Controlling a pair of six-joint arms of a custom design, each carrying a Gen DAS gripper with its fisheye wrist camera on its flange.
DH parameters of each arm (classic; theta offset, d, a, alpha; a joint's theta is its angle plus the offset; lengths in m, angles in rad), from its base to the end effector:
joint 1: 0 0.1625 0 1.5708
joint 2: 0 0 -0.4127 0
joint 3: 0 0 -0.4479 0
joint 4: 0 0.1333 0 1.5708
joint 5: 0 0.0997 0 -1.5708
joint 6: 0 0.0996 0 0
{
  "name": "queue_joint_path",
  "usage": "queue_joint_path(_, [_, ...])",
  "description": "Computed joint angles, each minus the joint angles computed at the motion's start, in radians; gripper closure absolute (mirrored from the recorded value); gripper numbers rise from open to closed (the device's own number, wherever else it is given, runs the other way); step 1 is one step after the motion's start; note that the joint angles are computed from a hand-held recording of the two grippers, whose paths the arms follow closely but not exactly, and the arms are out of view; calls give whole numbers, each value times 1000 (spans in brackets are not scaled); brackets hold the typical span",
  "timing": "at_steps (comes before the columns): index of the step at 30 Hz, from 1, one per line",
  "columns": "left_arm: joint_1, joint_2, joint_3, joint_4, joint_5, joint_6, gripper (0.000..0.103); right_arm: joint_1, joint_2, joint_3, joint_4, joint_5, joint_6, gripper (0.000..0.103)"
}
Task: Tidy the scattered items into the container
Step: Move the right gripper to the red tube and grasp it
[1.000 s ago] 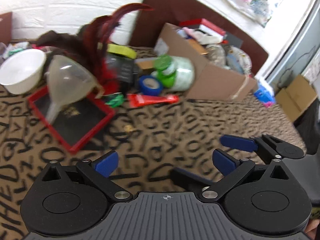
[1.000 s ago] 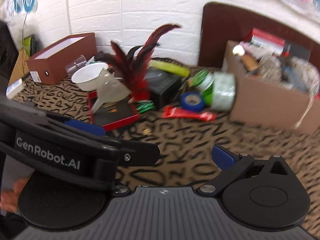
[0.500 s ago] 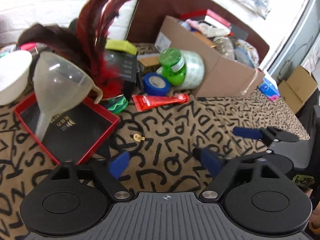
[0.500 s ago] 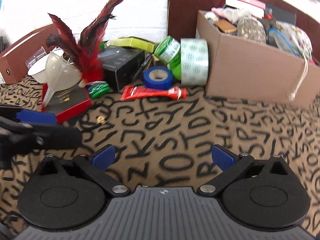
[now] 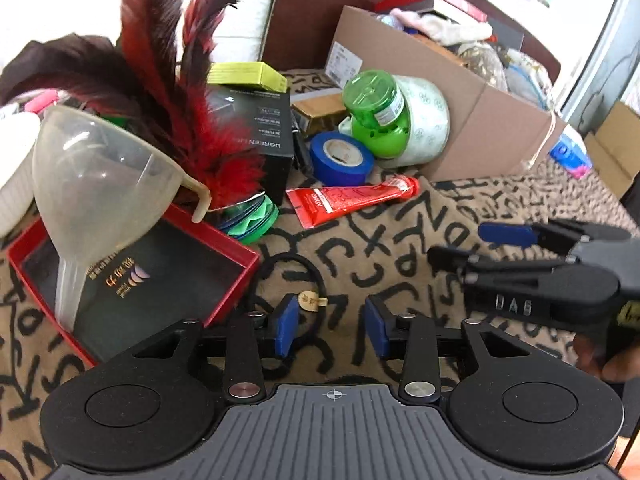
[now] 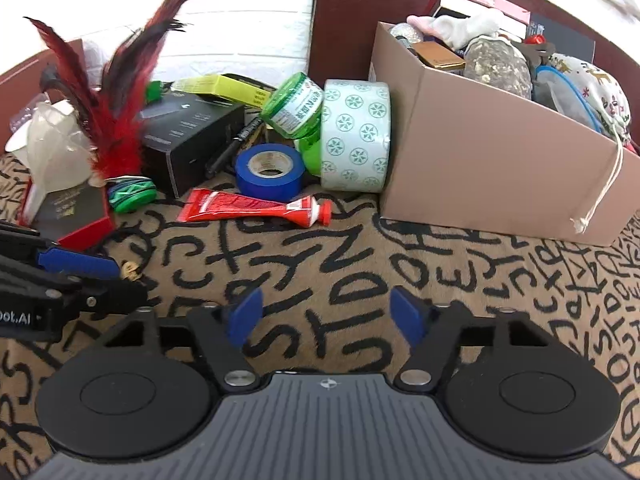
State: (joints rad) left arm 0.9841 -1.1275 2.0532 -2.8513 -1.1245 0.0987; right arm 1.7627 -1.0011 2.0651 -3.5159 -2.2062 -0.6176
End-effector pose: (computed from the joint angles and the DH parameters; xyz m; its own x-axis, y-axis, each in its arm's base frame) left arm -0.1693 -0.5731 0.1278 -0.7790 0.4496 -0.4370 0.5988 0.7402 -0.3058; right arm 0.1806 -0.5408 0.1443 -0.6450 -0.1204 0.7546 -0.6070 0.6806 -0.4102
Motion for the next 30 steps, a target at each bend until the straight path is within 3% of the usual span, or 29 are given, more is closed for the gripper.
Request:
queue_joint_path(1, [-3, 1, -3, 10, 13, 0, 58, -3, -3, -5, 13, 6, 8, 39])
queue_joint_path(2, [-9, 2, -5, 19, 33, 2, 73, -6, -5, -10, 26, 12, 13, 39])
queue_joint_path(4, [-17, 6, -6, 22, 71, 9, 92, -9, 1, -22, 30, 23, 1, 40])
queue_joint_path(6, [-13, 3, -6, 23, 82, -7, 102, -9, 12, -36, 25, 28, -28, 40])
queue_joint_path(10, [13, -23, -10, 54, 37, -81, 103, -15, 36, -68, 35, 49, -100, 40])
queue_joint_path(15, [21, -50, 1, 76, 11, -82, 103, -32, 44, -92, 67, 120, -269, 38])
queue_joint_path(16, [24, -53, 3, 75, 3, -84, 98, -35, 48, -99, 67, 132, -303, 38])
queue_joint_path(19, [30, -52, 1, 70, -11, -85, 98, -44, 55, -125, 102, 171, -365, 38])
queue_joint_path(21, [31, -52, 1, 70, -13, -86, 98, -51, 46, -136, 155, 192, -346, 41])
queue_joint_path(25, [28, -59, 6, 78, -12, -77, 98, -35, 6, -112, 239, 164, -303, 67])
queue_joint_path(28, [25, -66, 10, 91, -11, -75, 102, -14, -38, -61, 278, 118, -253, 73])
queue_joint_path(30, [22, -75, 14, 106, -14, -73, 103, 0, -82, -22, 339, 101, -170, 76])
